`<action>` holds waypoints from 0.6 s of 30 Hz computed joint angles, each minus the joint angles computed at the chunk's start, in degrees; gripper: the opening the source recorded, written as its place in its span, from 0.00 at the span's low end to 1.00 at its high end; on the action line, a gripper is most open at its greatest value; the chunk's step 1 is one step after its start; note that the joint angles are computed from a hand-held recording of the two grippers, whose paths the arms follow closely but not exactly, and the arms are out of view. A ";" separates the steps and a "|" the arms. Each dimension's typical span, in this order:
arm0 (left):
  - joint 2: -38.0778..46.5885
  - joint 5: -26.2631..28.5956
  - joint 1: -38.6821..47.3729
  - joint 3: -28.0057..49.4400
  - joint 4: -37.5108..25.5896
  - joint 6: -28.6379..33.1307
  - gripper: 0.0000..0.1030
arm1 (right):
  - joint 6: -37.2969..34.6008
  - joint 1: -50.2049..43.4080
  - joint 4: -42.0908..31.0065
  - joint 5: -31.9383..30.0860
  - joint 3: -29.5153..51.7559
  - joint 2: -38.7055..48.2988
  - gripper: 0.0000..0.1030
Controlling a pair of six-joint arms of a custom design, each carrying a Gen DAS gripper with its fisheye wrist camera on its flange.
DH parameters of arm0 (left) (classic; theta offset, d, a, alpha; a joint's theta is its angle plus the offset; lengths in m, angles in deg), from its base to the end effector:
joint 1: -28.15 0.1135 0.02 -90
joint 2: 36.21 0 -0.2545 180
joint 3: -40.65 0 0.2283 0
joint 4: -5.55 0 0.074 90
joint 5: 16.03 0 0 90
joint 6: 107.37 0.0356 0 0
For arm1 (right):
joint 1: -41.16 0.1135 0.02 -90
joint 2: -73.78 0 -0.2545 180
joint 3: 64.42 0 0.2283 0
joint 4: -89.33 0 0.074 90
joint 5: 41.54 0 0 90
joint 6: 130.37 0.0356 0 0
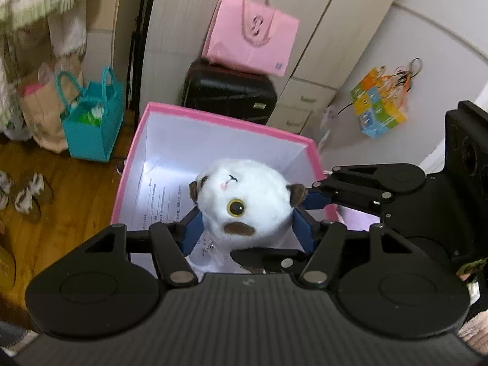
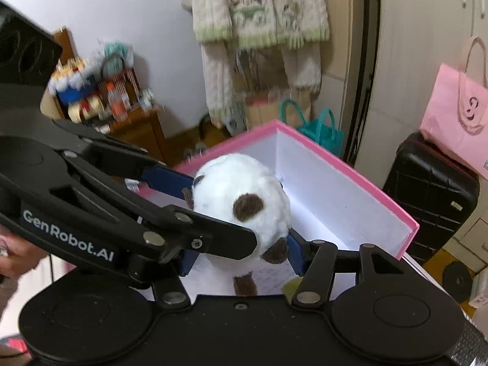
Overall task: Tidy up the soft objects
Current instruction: 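Carry the panda plush into the pink box and open the left gripper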
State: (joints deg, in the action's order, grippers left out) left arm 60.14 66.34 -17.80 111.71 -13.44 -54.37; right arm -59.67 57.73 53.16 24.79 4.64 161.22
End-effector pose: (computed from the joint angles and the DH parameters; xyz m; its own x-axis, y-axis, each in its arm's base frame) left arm 0.2348 -0.2359 0.1926 -0.7766 -0.0551 -0.6276 0.2240 0.9069 -0.3568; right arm 0.2711 0.0956 0.2089 -0.5768 -0.4875 -0.6555 -0.7152 0.6890 0.1170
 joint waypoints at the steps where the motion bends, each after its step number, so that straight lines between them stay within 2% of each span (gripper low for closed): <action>1: 1.31 0.99 0.73 0.53 0.35 -0.09 0.58 | 0.14 -0.25 -0.08 0.10 0.78 1.46 0.62; 8: 6.56 2.32 2.08 2.91 0.57 -0.01 0.56 | -1.01 -0.47 0.48 2.78 2.82 6.91 0.62; 11: 6.67 -2.82 0.52 3.44 -0.63 0.33 0.56 | -1.15 -0.18 2.20 5.21 1.49 6.44 0.63; 16: 2.91 -5.50 -1.16 1.38 -1.39 0.64 0.56 | -2.30 -1.78 2.39 3.22 -2.12 1.65 0.63; 18: 1.54 -8.22 -2.50 1.65 -3.44 1.13 0.56 | -2.99 -2.58 2.10 1.87 -4.29 -1.87 0.63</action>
